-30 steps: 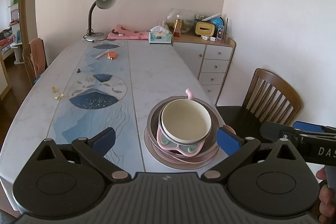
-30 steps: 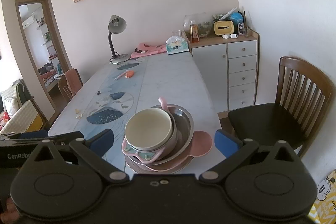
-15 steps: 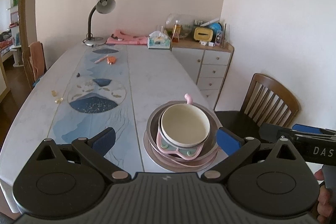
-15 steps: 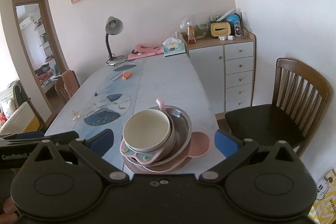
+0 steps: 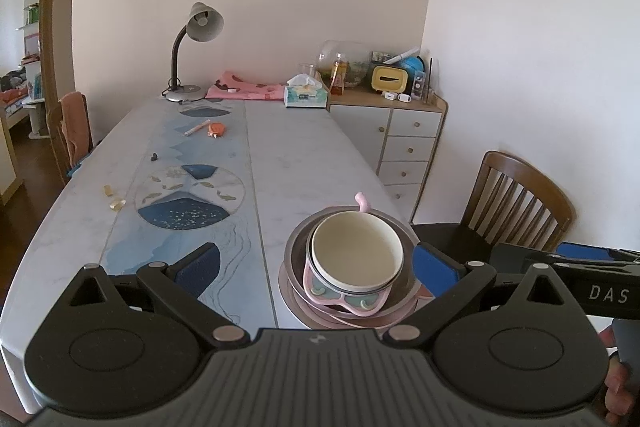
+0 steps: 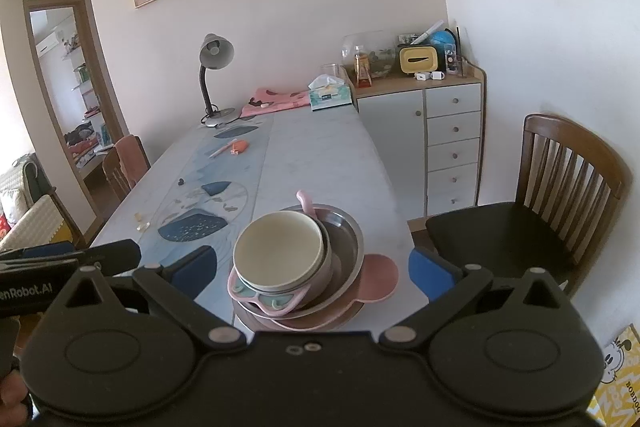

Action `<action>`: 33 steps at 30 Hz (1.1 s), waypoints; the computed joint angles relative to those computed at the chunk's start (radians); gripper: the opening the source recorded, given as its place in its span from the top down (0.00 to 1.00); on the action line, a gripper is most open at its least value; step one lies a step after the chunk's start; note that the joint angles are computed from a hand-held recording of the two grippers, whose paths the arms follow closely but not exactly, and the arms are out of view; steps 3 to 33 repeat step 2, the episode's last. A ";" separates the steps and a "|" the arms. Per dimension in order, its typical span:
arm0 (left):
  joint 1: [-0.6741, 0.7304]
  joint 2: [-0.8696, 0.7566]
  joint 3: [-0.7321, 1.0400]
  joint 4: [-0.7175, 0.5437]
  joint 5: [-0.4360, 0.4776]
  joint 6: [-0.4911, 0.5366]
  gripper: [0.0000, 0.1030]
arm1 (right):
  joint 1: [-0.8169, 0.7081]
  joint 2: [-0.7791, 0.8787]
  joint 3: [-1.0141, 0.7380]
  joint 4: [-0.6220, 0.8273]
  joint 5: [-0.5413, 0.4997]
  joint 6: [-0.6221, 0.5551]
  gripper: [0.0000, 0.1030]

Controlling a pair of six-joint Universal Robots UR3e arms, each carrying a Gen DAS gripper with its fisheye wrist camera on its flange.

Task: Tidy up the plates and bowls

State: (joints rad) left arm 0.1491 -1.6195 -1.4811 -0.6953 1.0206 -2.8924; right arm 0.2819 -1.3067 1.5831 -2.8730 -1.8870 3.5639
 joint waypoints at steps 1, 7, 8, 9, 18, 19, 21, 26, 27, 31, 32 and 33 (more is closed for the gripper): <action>0.002 0.002 -0.004 0.004 -0.002 0.000 0.00 | 0.005 0.002 -0.002 -0.004 -0.005 -0.003 0.00; 0.003 0.002 -0.006 0.008 -0.003 0.000 0.00 | 0.002 0.004 -0.005 -0.005 -0.004 -0.009 0.00; 0.003 0.002 -0.006 0.008 -0.003 0.000 0.00 | 0.002 0.004 -0.005 -0.005 -0.004 -0.009 0.00; 0.003 0.002 -0.006 0.008 -0.003 0.000 0.00 | 0.002 0.004 -0.005 -0.005 -0.004 -0.009 0.00; 0.003 0.002 -0.006 0.008 -0.003 0.000 0.00 | 0.002 0.004 -0.005 -0.005 -0.004 -0.009 0.00; 0.003 0.002 -0.006 0.008 -0.003 0.000 0.00 | 0.002 0.004 -0.005 -0.005 -0.004 -0.009 0.00; 0.003 0.002 -0.006 0.008 -0.003 0.000 0.00 | 0.002 0.004 -0.005 -0.005 -0.004 -0.009 0.00; 0.003 0.002 -0.006 0.008 -0.003 0.000 0.00 | 0.002 0.004 -0.005 -0.005 -0.004 -0.009 0.00; 0.003 0.002 -0.006 0.008 -0.003 0.000 0.00 | 0.002 0.004 -0.005 -0.005 -0.004 -0.009 0.00; 0.003 0.002 -0.006 0.008 -0.003 0.000 0.00 | 0.002 0.004 -0.005 -0.005 -0.004 -0.009 0.00; 0.003 0.002 -0.006 0.008 -0.003 0.000 0.00 | 0.002 0.004 -0.005 -0.005 -0.004 -0.009 0.00; 0.003 0.002 -0.006 0.008 -0.003 0.000 0.00 | 0.002 0.004 -0.005 -0.005 -0.004 -0.009 0.00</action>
